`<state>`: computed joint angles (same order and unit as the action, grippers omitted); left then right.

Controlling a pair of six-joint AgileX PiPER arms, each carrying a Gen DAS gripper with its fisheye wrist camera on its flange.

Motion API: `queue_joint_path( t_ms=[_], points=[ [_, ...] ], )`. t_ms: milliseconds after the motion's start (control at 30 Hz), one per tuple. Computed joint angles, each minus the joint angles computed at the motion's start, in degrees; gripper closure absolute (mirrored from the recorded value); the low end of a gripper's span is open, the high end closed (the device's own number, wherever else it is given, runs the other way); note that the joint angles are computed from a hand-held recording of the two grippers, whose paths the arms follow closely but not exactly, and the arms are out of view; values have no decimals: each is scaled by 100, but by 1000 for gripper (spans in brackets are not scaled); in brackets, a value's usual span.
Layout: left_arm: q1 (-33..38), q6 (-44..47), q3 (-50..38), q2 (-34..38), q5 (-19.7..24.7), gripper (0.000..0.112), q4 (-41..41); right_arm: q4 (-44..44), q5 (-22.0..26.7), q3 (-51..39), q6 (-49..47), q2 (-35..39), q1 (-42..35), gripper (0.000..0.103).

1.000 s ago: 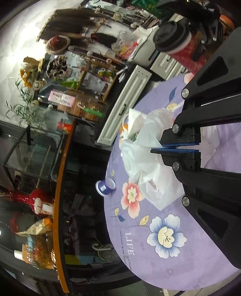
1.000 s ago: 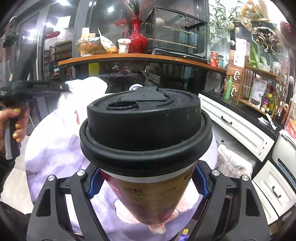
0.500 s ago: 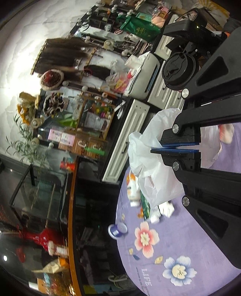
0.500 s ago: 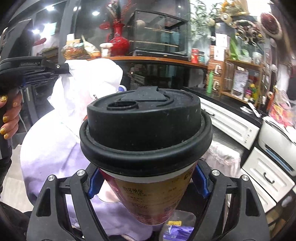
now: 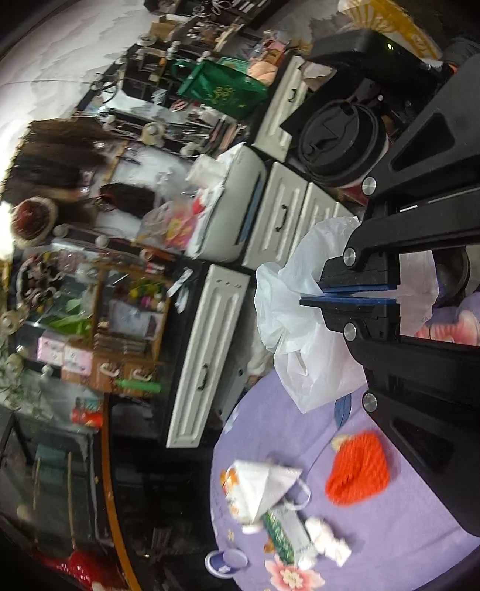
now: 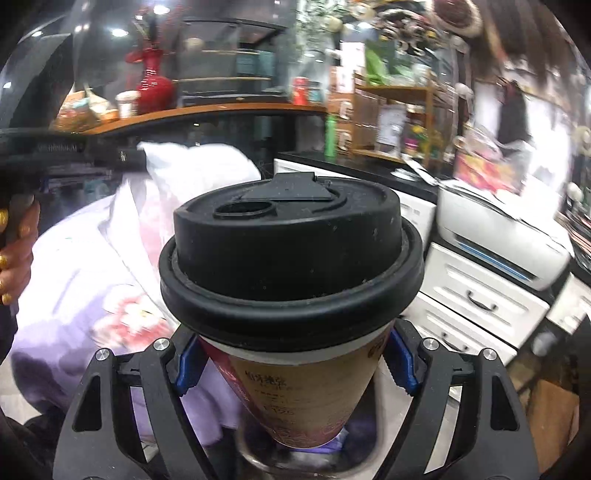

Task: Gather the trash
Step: 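Carry the white bag to the bin and open the left tool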

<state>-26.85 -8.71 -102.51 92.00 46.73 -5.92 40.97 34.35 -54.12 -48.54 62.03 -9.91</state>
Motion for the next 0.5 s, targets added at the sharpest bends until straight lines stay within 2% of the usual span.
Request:
queue_joint_path(
  t_ms=[100, 267, 333, 500],
  points=[
    [-314, -193, -276, 478, 100, 109, 210, 616, 91, 192, -722, 183, -563, 25],
    [-673, -395, -824, 1257, 371, 109, 486, 795, -204, 339, -827, 776, -811, 25],
    [-802, -425, -1020, 1573, 487, 109, 571, 989, -177, 366, -993, 990, -998, 25],
    [-946, -443, -1410, 2245, 818, 109, 565, 1183, -274, 436, -1363, 1152, -1266, 25]
  ],
)
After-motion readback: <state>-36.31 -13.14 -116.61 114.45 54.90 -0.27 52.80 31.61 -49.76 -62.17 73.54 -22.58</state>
